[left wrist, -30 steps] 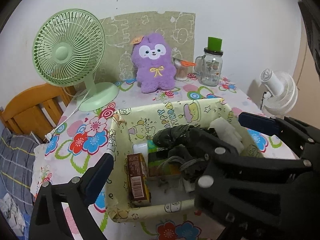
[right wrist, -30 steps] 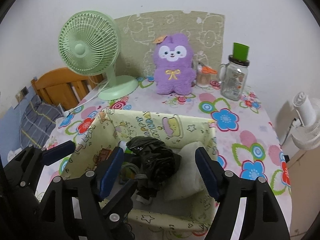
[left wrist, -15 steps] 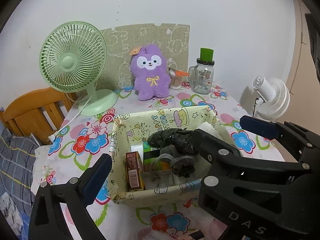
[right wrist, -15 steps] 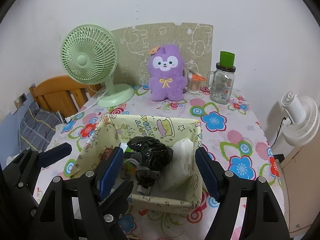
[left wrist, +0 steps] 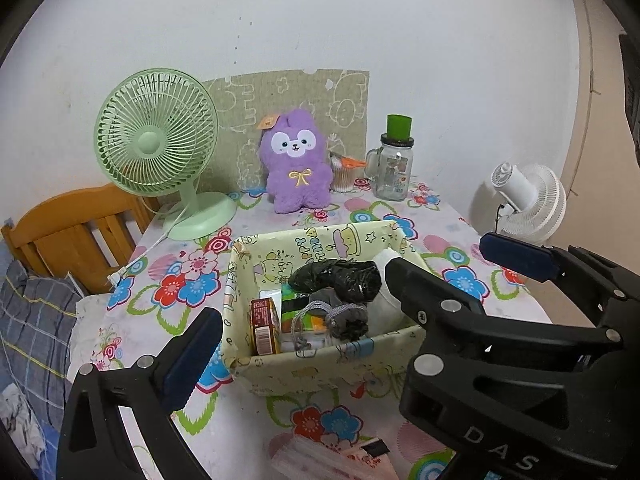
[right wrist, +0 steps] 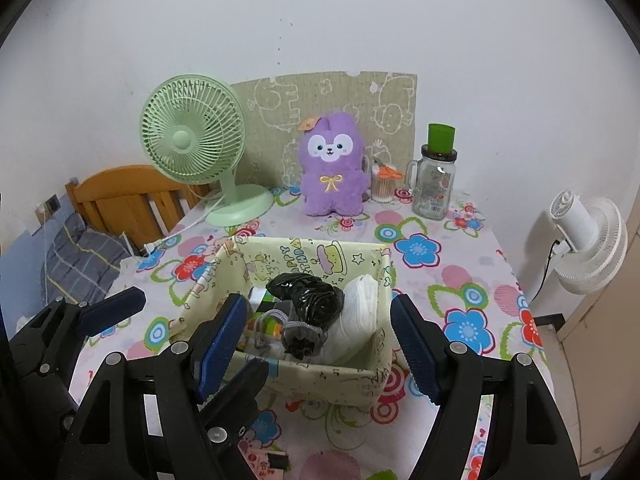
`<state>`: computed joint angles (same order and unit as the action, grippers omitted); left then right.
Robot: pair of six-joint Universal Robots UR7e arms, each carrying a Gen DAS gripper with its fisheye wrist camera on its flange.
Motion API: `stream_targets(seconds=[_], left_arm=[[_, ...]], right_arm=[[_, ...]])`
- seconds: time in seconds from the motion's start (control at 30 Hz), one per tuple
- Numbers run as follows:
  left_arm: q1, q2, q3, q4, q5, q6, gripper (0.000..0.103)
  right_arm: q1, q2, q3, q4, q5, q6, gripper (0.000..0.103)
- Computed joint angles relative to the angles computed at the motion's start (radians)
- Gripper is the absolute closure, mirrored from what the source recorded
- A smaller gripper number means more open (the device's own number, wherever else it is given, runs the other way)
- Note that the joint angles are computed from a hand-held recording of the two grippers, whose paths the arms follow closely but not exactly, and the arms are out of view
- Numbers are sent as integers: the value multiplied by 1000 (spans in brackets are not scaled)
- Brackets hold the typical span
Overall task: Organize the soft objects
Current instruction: 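Withdraw both open tools up and away from the fabric box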
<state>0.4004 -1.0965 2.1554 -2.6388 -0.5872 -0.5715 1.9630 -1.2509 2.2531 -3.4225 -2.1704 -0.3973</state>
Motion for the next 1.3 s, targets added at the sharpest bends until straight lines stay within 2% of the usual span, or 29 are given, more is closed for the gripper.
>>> stream_targets(seconds=[0.5,0.57,0.63,1.3], left_arm=[[-81,-53,48,64,33,-88,0],[-92,-61,55,76,37,-104,0],[-104,-69,63,87,40,-120,0],[-174,-129,116,247,31,-316,0]], right_arm=[[60,-57,65,-52,-34,-10,26],[69,-67,76,-57,-39,-7,20],[76,-73,87,-72,-42,-9,18],[117,-120,172,-111,-61,0,15]])
